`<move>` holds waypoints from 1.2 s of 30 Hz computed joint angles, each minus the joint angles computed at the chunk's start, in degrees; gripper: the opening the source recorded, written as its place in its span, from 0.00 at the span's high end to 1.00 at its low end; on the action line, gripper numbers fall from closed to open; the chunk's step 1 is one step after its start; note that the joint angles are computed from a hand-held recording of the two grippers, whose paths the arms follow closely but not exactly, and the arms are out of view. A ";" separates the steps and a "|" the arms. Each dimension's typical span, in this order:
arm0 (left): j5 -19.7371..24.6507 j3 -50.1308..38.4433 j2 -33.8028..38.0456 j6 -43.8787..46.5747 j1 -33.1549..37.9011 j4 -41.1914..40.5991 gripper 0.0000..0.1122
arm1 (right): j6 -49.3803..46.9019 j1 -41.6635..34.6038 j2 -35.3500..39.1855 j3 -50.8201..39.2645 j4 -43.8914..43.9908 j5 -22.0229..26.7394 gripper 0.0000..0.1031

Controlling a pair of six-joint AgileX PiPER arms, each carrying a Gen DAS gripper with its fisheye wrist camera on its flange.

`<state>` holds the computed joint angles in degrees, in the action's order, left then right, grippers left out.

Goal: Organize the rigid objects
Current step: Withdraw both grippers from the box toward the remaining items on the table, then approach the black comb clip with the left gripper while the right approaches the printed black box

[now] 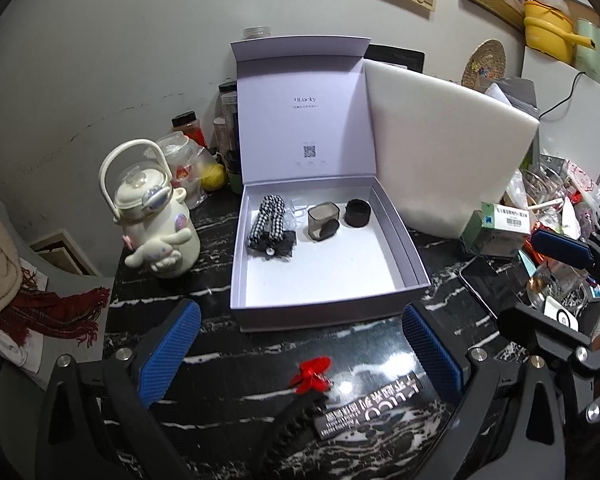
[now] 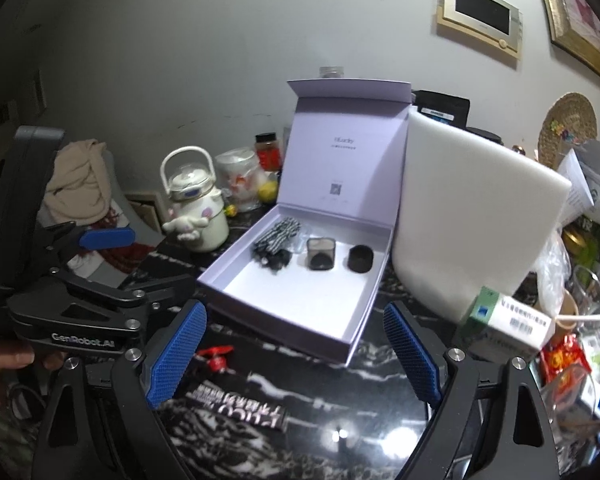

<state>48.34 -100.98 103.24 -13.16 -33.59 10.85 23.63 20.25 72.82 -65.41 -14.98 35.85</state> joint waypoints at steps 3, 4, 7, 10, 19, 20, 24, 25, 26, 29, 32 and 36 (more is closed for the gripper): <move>-2.01 4.33 -2.15 -0.35 -0.61 -0.25 0.08 | 2.65 1.83 -2.12 2.53 -2.04 -0.19 0.11; -2.60 5.73 -2.80 -0.10 -0.60 -0.98 0.08 | 3.82 2.39 -2.43 2.98 -2.96 -0.01 0.11; -4.33 9.93 -4.63 -0.19 -0.70 -2.26 0.08 | 4.84 3.24 -3.81 5.31 -2.81 -0.12 0.11; -5.48 13.39 -6.15 -1.18 -1.17 -1.50 0.08 | 4.87 3.95 -5.06 7.59 -1.85 -0.69 0.11; -8.10 21.10 -9.70 -5.53 -1.86 2.93 0.08 | 4.28 4.91 -5.38 12.52 0.25 -3.03 0.10; -8.43 21.62 -9.95 -5.59 -1.67 2.83 0.08 | 3.78 4.72 -5.27 13.09 1.06 -3.61 0.10; -11.82 25.12 -10.99 -7.76 -0.72 3.73 0.08 | 0.90 3.63 -4.26 14.90 4.88 -6.23 0.10; -12.00 25.45 -10.61 -7.41 -0.35 3.32 0.08 | 0.04 3.36 -3.77 15.30 5.76 -6.89 0.10; -11.97 25.61 -10.11 -6.71 0.05 2.58 0.08 | -0.37 3.22 -3.10 15.57 6.31 -7.46 0.10; -13.89 27.33 -9.52 -4.99 1.37 0.37 0.08 | -3.60 2.30 -1.38 16.43 10.04 -9.52 0.10; -16.22 29.41 -9.38 -6.84 1.92 1.99 0.08 | -5.72 2.27 0.09 17.62 12.32 -12.15 0.10; -16.76 29.97 -8.00 -7.19 2.64 3.88 0.08 | -7.45 2.74 3.33 17.89 15.13 -13.68 0.08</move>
